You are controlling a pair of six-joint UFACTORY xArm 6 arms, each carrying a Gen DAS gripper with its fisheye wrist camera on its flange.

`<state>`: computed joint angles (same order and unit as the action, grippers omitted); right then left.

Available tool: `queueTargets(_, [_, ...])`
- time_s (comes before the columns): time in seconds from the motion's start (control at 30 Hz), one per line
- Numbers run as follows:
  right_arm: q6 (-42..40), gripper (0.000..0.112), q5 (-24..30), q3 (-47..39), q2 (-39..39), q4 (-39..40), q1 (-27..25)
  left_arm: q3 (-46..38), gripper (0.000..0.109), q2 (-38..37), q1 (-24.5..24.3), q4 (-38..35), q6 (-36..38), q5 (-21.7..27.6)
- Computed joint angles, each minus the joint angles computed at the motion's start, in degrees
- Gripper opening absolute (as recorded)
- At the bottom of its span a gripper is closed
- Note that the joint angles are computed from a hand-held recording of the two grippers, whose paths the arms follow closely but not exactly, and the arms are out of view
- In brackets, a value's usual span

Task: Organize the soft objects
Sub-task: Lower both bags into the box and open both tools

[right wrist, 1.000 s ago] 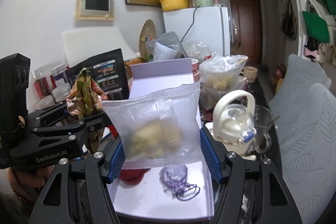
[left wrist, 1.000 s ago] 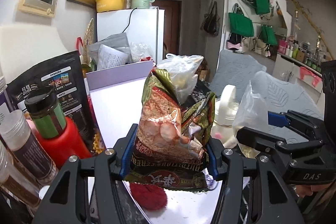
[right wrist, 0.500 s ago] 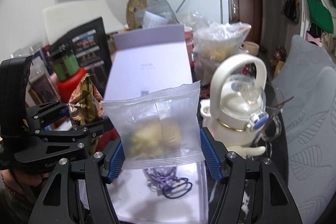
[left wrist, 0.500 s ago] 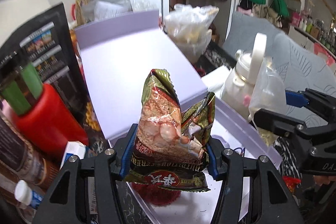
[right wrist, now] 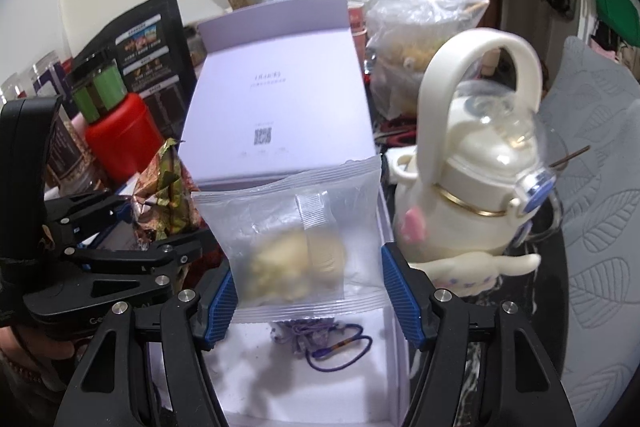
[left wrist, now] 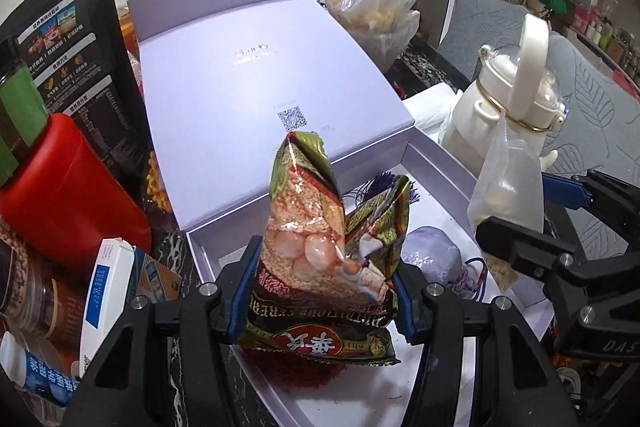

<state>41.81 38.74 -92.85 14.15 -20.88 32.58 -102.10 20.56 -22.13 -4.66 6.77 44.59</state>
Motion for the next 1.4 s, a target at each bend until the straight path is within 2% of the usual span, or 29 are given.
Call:
queueTargets(0.17, [-1.27, 0.069, 2.41, -1.33, 1.17, 2.44, -0.29, -1.82, 0.058, 1.04, -0.32, 4.08, -3.55, 1.77])
queueTargets(0.2, [-1.39, 0.072, 2.88, -1.51, 1.33, 2.92, -0.41, -1.60, 0.062, 0.87, -0.37, 4.64, -3.76, 1.42])
queueTargets(0.23, [-1.36, 0.076, 3.38, -1.94, 1.69, 3.23, -0.49, -1.53, 0.076, 0.71, -0.37, 4.51, -3.49, 1.42])
queueTargets(0.27, [-1.23, 0.076, 3.66, -2.16, 1.92, 3.42, -0.60, -1.42, 0.085, 0.55, -0.41, 4.89, -3.75, 1.26])
queueTargets(0.3, [-1.12, 0.076, 3.66, -2.12, 1.96, 3.51, -0.68, -0.77, 0.086, 0.11, -0.54, 6.78, -5.24, 0.34])
queueTargets(0.47, [-0.84, 0.076, 4.22, -2.22, 1.97, 3.43, -0.81, -0.10, 0.086, -1.00, -0.13, 4.77, -4.56, -0.10])
queueTargets(1.07, [5.39, 0.076, 2.58, 1.12, -4.09, -7.32, 1.57, 7.93, 0.086, -10.47, 0.19, -3.67, 1.88, -6.51])
queueTargets(1.4, [11.91, 0.076, 4.01, 4.79, -9.66, -15.35, 4.69, 15.64, 0.086, -18.29, -1.01, -3.07, 2.79, -11.66])
